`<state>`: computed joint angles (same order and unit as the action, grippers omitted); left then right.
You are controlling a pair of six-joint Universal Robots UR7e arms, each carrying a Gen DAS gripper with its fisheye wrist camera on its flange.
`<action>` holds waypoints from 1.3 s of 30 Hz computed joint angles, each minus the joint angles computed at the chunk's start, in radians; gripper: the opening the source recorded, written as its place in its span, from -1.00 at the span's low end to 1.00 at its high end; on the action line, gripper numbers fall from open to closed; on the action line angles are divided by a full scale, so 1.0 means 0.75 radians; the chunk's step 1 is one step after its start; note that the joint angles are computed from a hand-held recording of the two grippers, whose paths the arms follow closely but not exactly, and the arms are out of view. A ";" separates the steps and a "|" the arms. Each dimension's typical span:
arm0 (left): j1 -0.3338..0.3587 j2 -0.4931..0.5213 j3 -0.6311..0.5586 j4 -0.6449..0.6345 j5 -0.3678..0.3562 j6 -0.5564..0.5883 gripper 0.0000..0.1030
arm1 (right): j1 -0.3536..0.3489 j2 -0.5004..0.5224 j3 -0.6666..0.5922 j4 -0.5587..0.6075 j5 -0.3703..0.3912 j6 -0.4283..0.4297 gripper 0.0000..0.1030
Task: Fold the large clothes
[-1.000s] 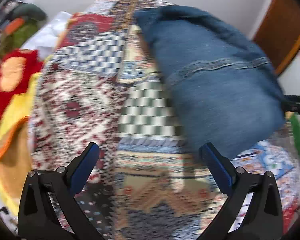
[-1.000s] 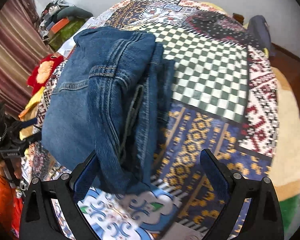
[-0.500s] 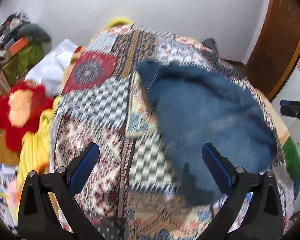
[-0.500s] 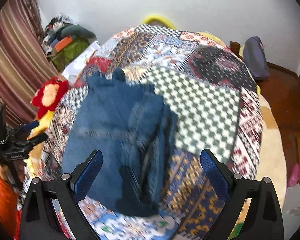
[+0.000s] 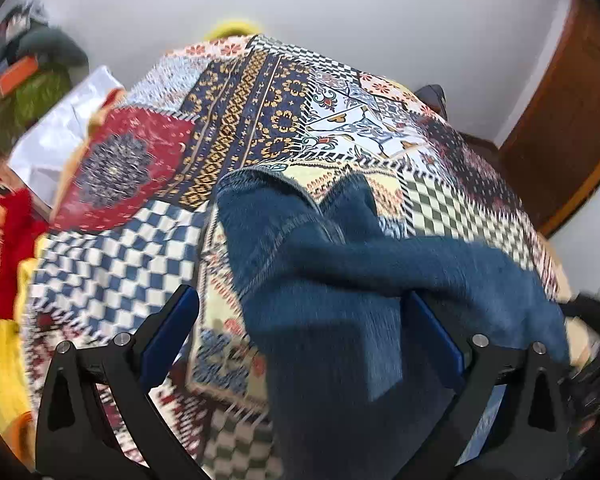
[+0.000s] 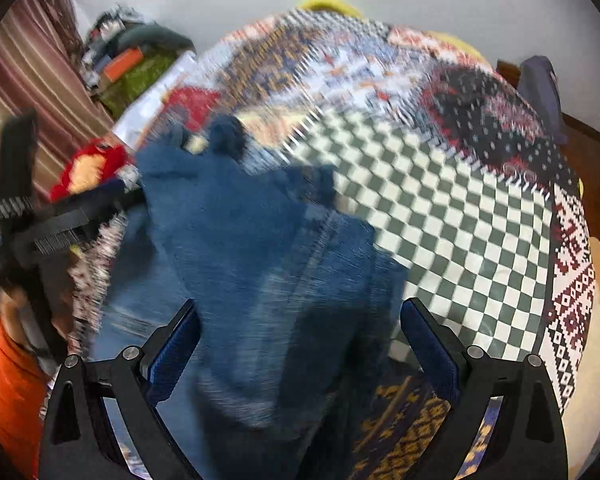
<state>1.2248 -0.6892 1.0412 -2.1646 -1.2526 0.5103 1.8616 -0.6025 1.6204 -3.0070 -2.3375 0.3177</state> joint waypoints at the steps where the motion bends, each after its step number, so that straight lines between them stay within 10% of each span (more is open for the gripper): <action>1: 0.002 0.019 -0.028 0.023 -0.008 -0.021 1.00 | -0.021 -0.006 0.017 -0.014 0.028 -0.016 0.89; 7: 0.025 0.117 -0.193 0.179 -0.038 -0.142 1.00 | -0.100 -0.063 0.135 -0.140 0.182 -0.064 0.94; 16: -0.003 -0.021 -0.110 0.086 -0.037 -0.011 1.00 | 0.044 -0.059 0.104 -0.029 -0.121 -0.069 0.94; 25: 0.014 -0.190 0.003 0.142 -0.116 0.035 1.00 | 0.123 -0.099 0.170 -0.095 -0.146 -0.014 0.95; 39: 0.127 -0.131 -0.020 0.577 -0.229 -0.165 1.00 | -0.121 -0.128 0.204 0.012 0.422 0.137 0.95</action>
<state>1.3197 -0.7876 1.0259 -1.7318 -1.4240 0.3866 1.7707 -0.6988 1.7736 -2.9983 -2.0212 0.4208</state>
